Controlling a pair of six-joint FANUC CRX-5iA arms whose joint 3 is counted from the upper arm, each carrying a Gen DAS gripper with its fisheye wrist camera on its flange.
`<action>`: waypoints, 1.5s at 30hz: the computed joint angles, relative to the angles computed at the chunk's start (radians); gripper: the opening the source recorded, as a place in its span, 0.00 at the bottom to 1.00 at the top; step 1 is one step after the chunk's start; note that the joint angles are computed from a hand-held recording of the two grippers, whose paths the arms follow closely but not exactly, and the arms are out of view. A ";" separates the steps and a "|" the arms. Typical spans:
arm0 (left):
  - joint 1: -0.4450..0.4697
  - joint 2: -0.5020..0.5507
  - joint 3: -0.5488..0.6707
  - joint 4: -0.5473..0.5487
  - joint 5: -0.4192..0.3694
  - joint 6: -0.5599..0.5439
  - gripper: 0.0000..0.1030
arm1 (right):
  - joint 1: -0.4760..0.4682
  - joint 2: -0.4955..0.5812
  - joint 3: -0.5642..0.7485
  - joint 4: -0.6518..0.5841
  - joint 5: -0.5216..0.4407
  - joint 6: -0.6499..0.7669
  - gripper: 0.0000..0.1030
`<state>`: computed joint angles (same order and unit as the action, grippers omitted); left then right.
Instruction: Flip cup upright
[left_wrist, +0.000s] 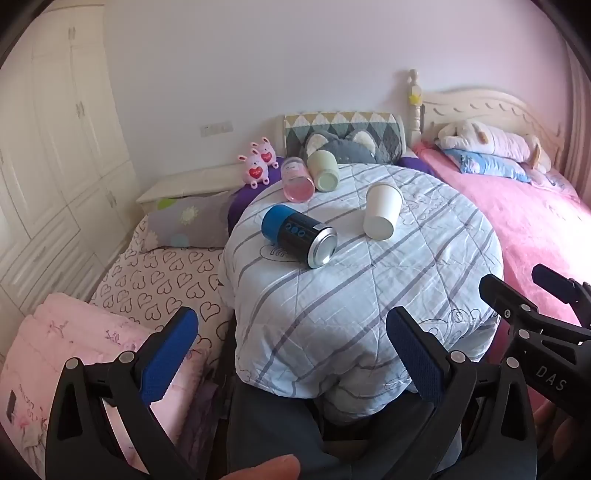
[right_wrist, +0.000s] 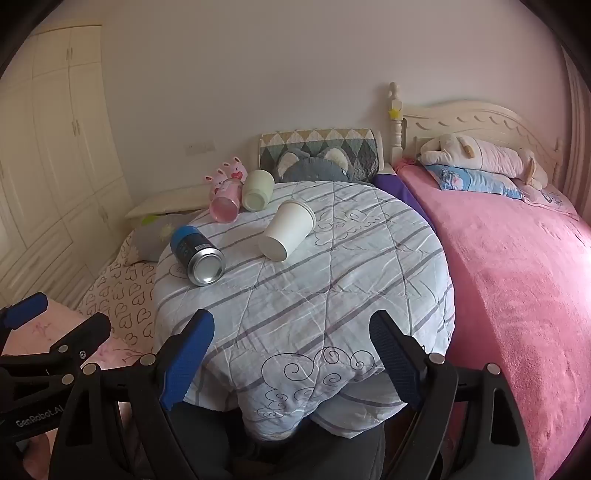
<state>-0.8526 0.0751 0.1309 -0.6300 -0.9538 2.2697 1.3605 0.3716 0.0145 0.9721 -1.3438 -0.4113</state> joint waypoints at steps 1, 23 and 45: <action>0.002 0.000 0.000 0.004 0.001 -0.002 1.00 | 0.000 0.000 -0.002 0.003 0.001 -0.002 0.84; 0.027 -0.009 -0.026 0.019 0.036 -0.004 1.00 | -0.001 0.012 0.014 0.015 0.000 0.022 0.84; 0.061 -0.005 -0.023 0.037 0.024 -0.013 1.00 | -0.030 0.032 0.043 0.009 0.028 0.068 0.84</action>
<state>-0.7912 0.0698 0.1075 -0.5933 -0.9298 2.2564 1.3303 0.4037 0.0577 0.9808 -1.3154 -0.3433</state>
